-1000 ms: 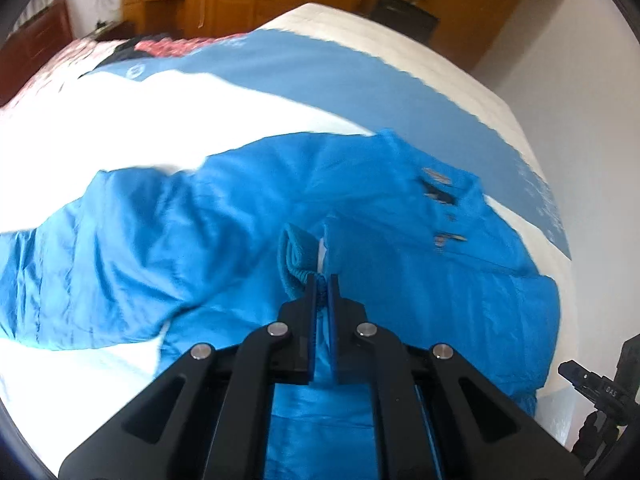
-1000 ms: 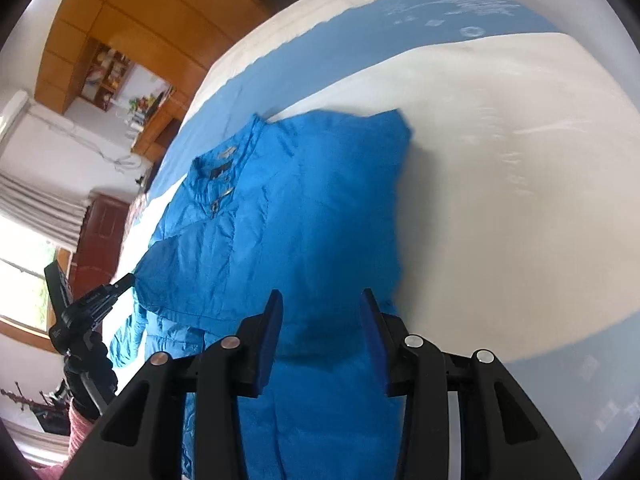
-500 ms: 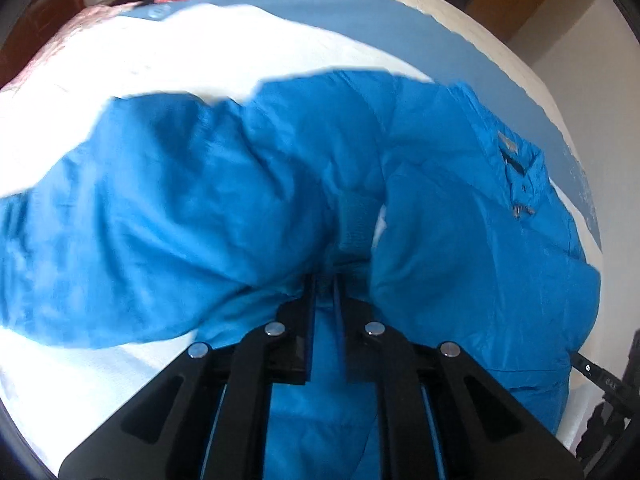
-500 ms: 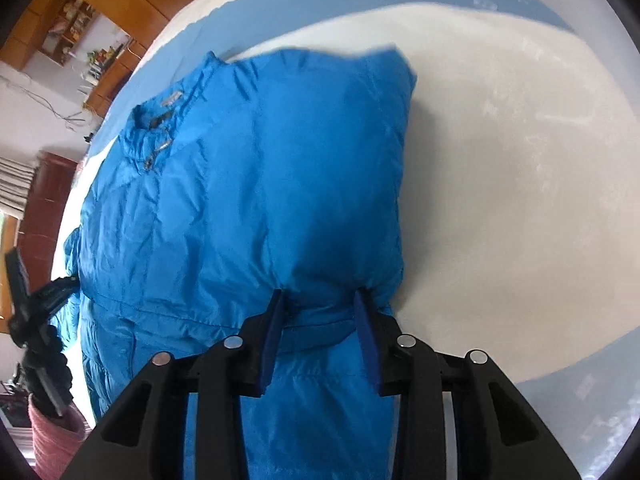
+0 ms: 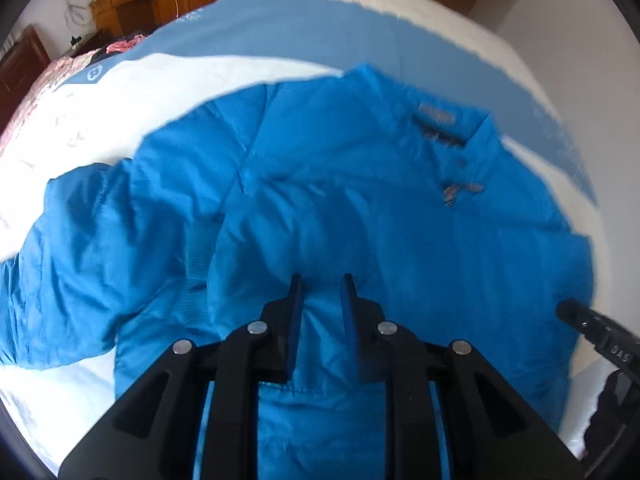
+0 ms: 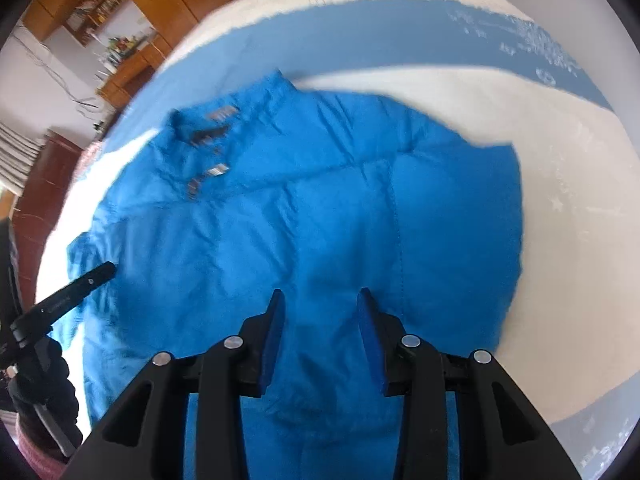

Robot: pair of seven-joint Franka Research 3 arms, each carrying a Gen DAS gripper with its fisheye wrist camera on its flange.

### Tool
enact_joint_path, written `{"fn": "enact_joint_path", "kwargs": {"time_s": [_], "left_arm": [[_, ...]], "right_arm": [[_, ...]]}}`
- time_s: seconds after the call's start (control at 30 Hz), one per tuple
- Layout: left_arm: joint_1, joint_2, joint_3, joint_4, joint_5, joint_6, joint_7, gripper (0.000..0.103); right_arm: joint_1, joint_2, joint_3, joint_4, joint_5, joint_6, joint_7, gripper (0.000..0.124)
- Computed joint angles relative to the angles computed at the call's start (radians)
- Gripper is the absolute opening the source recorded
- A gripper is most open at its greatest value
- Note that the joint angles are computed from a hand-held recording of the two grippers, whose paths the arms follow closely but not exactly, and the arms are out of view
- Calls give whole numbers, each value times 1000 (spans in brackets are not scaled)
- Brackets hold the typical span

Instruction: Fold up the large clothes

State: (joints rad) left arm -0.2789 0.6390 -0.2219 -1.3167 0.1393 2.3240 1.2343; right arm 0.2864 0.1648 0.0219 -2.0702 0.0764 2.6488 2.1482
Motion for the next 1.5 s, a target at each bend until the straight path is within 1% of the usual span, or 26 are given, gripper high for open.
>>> {"fn": "enact_joint_path", "kwargs": {"time_s": [0.13,0.27,0.3,0.33,0.37,0.4,0.43,0.5,0.57,0.6,0.63,0.7,0.77,0.9,0.93,0.97,1.0,1.03,1.07,1.1,1.13,1.2,1.3,1.37,1.43,1.5], "left_arm": [[16,17,-16,0,-15,15,49,19],[15,16,-12,19,-30,-17,50,18],[7,-2,-4,1,-17,-8,39,18],[3,-31,-2,-33,-7,19,35,20],[5,-55,-7,-65,-5,47,41,22],[9,-70,-15,-86,-9,59,49,26],[9,-78,-20,-97,-14,58,53,27],[4,-82,-25,-112,-14,41,63,27],[-12,-61,-13,-102,7,12,56,27],[-5,-48,-18,-100,-5,7,60,27],[3,-40,-24,-100,-18,9,70,27],[22,-40,-37,-129,-38,51,103,27],[31,-39,-42,-130,-54,52,118,27],[45,-45,-47,-120,-83,20,140,27],[56,-63,-50,-133,-98,12,144,26],[71,-90,-55,-164,-119,27,151,27],[91,-130,-60,-210,-142,55,160,29],[112,-175,-62,-263,-164,83,175,35],[132,-212,-62,-307,-185,107,191,37],[151,-257,-53,-359,-199,130,197,42],[159,-300,-29,-410,-186,147,180,46],[171,-361,23,-480,-138,155,127,47],[222,-437,93,-577,-82,148,32,47],[266,-489,150,-646,-13,142,-71,47],[316,-520,186,-685,34,131,-145,47],[371,-541,212,-709,43,124,-198,47]], "right_arm": [[-13,32,11,-11,70,29,-54,36],[-11,16,9,-3,88,-3,-61,38],[-13,3,16,-10,112,9,-73,38],[-21,-24,34,-33,170,41,-119,38],[-20,-38,40,-41,191,51,-139,38],[-13,-49,42,-44,186,49,-143,38],[1,-60,41,-46,152,39,-124,38],[12,-59,43,-47,138,26,-113,38],[22,-38,38,-37,104,-2,-75,37],[24,-23,36,-34,101,-17,-61,36],[22,-14,38,-39,117,-7,-68,36],[23,-7,39,-62,132,39,-81,36],[23,-9,38,-74,148,60,-73,36],[33,-16,27,-51,97,-1,-45,36],[35,-24,28,-48,95,-7,-30,37],[33,-40,32,-60,109,12,-32,39],[27,-76,41,-95,148,58,-56,40],[23,-92,43,-104,165,69,-67,43],[22,-114,44,-116,162,69,-64,43],[22,-127,44,-123,149,65,-57,43],[21,-142,44,-129,127,57,-44,44],[18,-165,48,-144,119,47,-40,46],[15,-172,56,-149,125,41,-41,46],[17,-158,61,-133,111,30,-33,46],[20,-146,63,-121,115,22,-37,46],[24,-124,62,-96,100,6,-25,46]]}}
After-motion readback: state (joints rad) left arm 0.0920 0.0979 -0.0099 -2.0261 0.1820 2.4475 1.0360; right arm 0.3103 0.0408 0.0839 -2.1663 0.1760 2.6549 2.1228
